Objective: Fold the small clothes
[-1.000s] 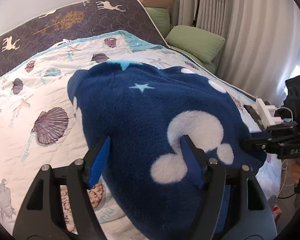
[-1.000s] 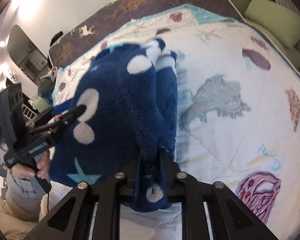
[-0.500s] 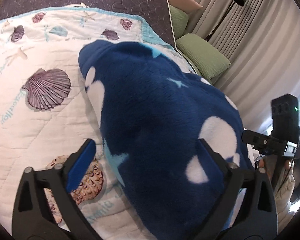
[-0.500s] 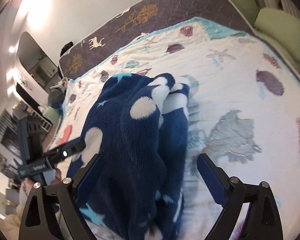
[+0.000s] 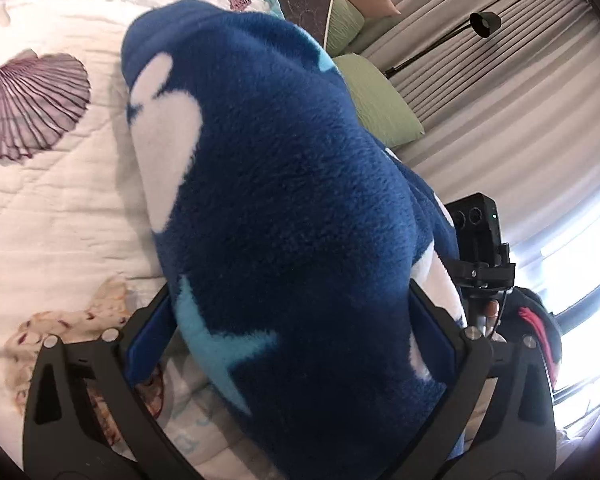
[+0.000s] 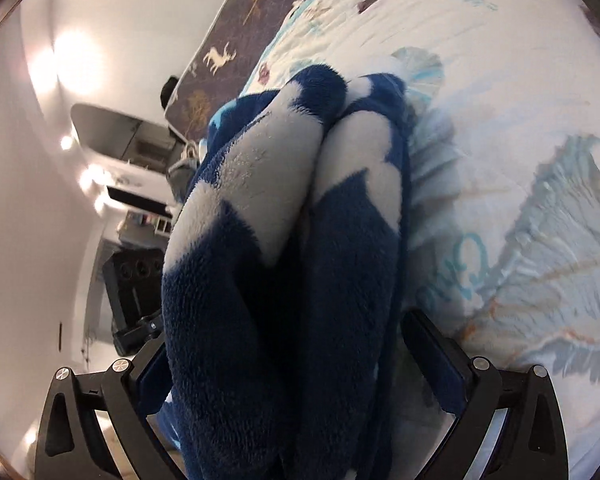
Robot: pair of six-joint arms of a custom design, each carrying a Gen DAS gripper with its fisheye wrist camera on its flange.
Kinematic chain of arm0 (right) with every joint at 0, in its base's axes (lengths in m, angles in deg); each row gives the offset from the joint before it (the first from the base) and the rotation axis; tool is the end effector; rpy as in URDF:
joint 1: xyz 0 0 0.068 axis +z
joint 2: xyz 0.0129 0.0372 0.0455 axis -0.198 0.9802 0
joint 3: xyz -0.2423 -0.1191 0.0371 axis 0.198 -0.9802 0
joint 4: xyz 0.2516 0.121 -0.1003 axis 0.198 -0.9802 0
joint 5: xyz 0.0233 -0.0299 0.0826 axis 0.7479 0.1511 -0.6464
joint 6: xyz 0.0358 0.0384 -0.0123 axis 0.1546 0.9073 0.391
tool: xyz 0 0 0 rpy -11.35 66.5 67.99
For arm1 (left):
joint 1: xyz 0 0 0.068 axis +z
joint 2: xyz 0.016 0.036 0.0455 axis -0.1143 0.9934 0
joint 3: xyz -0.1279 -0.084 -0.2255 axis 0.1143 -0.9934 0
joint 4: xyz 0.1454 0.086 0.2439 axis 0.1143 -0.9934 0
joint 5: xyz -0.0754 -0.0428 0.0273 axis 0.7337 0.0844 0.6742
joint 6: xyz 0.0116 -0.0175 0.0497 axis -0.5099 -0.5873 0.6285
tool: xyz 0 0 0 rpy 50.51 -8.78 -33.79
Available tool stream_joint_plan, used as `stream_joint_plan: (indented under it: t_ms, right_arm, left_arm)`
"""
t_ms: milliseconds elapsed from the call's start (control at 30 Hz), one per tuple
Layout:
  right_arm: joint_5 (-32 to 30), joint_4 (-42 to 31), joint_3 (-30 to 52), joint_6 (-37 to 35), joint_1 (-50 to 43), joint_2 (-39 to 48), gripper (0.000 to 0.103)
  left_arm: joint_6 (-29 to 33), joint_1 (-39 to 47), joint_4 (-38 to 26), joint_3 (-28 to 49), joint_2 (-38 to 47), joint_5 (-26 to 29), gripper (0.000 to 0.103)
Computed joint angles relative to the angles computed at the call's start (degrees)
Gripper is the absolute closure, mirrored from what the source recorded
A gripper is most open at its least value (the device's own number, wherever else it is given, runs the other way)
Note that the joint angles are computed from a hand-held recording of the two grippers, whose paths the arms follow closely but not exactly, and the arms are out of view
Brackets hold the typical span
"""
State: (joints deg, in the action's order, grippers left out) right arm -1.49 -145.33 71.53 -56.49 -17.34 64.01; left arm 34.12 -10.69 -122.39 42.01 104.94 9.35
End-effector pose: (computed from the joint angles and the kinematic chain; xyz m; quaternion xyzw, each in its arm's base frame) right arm 0.2253 0.0078 0.2091 -0.0842 0.8589 0.4930 0.1101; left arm 0.1834 -0.0367 0.1969 0.0296 0.8945 -0.3764 0.2395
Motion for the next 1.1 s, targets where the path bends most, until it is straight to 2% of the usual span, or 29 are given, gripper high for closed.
stream_joint_plan:
  t_ms: [100, 167, 200, 233, 300, 333, 467, 533, 633, 767, 867, 1000, 1100]
  right_arm:
    - [-0.5, -0.7, 1.0, -1.2, 1.1, 1.7, 0.0]
    - [-0.2, 2.4, 1.0, 1.8, 3.2, 1.8, 0.002]
    - [-0.4, 3.2, 0.3, 2.7, 3.6, 0.8, 0.013]
    - [-1.0, 3.6, -0.2, 3.3, 4.1, 0.3, 0.019]
    - [0.6, 4.0, -1.4, 5.8, 3.9, -4.5, 0.031]
    - [1.1, 3.2, -1.2, 5.7, 3.4, -6.1, 0.035]
    - [-0.5, -3.7, 3.0, 4.5, -0.4, -14.0, 0.037]
    - [-1.6, -8.0, 8.6, 2.9, -2.9, -14.6, 0.037]
    - [-3.1, -9.5, 18.7, 2.8, -5.8, -11.7, 0.037]
    - [-4.2, -4.6, 37.2, 13.2, -7.1, -2.3, 0.037]
    - [-1.5, 1.7, 45.7, 20.3, -6.4, 2.4, 0.037]
    - [2.4, 11.7, 52.1, 29.4, -3.6, 9.3, 0.037]
    - [4.9, 17.8, 53.1, 32.2, -1.8, 14.3, 0.037]
  left_arm:
    - [-2.4, -0.7, 2.6, -0.5, 2.4, 2.0, 0.0]
    - [-3.6, -1.8, 2.6, -0.7, 1.1, 1.0, 0.0]
    - [-4.2, -2.5, 2.2, -0.6, -0.2, 0.0, 0.007]
    - [-4.6, -3.1, 1.2, -0.2, -2.0, -0.9, 0.014]
    - [-5.3, -5.1, -0.6, 1.6, -4.5, -3.3, 0.019]
    - [-5.8, -5.9, -1.7, 2.8, -5.7, -3.8, 0.02]
    - [-7.0, -9.0, -3.5, 11.6, -5.8, -6.5, 0.02]
    - [-6.2, -10.4, -3.6, 18.6, -2.5, -8.6, 0.02]
    - [-6.3, -13.6, -2.3, 32.0, 5.8, -14.3, 0.02]
    - [-3.0, -14.4, -3.9, 53.9, 21.6, -18.3, 0.02]
    - [-0.3, -14.6, -7.3, 68.1, 31.8, -22.0, 0.02]
    - [1.1, -13.7, -8.1, 79.3, 42.4, -23.4, 0.02]
    - [2.4, -11.8, -5.8, 78.3, 45.1, -21.9, 0.02]
